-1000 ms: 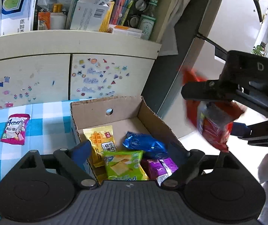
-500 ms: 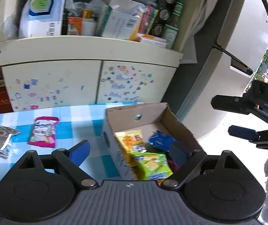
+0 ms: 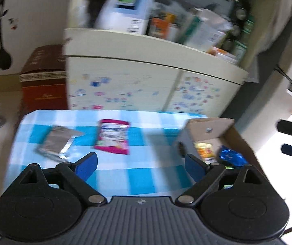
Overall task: Organize snacks
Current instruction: 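Withdraw both tools from the box back over the table, then grasp pink Ameri packet with right gripper while left gripper grasps silver foil packet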
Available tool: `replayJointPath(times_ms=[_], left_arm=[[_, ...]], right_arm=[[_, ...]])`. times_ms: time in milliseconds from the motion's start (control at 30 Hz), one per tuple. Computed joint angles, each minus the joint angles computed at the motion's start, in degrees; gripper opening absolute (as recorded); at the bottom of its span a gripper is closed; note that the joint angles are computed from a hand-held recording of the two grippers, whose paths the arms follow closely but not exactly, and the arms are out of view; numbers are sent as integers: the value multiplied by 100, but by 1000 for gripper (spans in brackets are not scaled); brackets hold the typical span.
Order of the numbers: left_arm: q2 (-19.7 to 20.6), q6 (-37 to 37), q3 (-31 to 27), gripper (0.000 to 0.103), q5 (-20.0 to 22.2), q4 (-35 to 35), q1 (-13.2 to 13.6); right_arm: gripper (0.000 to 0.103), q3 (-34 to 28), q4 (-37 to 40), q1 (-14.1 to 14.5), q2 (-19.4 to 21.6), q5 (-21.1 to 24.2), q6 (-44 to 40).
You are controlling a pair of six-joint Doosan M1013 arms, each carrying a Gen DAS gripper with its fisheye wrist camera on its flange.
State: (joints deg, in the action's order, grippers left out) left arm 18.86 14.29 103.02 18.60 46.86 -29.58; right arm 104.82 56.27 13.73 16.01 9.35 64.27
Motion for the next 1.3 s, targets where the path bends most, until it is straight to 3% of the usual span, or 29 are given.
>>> replayJointPath(times_ms=[367,667,900,1200,1300], left_arm=[[-100,-898,158,95,463,649,320],[73,-727,80,95,891,745,425],[325,-301,-44,95,1066,663,539],[647,136,-203,95,732,463,693],[733,124,-244,95,709,532,720]], right_arm=[[88,-209,-219,248,182,143,-176],[88,-385,-63,485,362,332,-762],[88,-607,-869,684,575,510,-138],[88,-865,-1614,831,843,695,624],[88,-1008,-2400,917,990,644,1359]])
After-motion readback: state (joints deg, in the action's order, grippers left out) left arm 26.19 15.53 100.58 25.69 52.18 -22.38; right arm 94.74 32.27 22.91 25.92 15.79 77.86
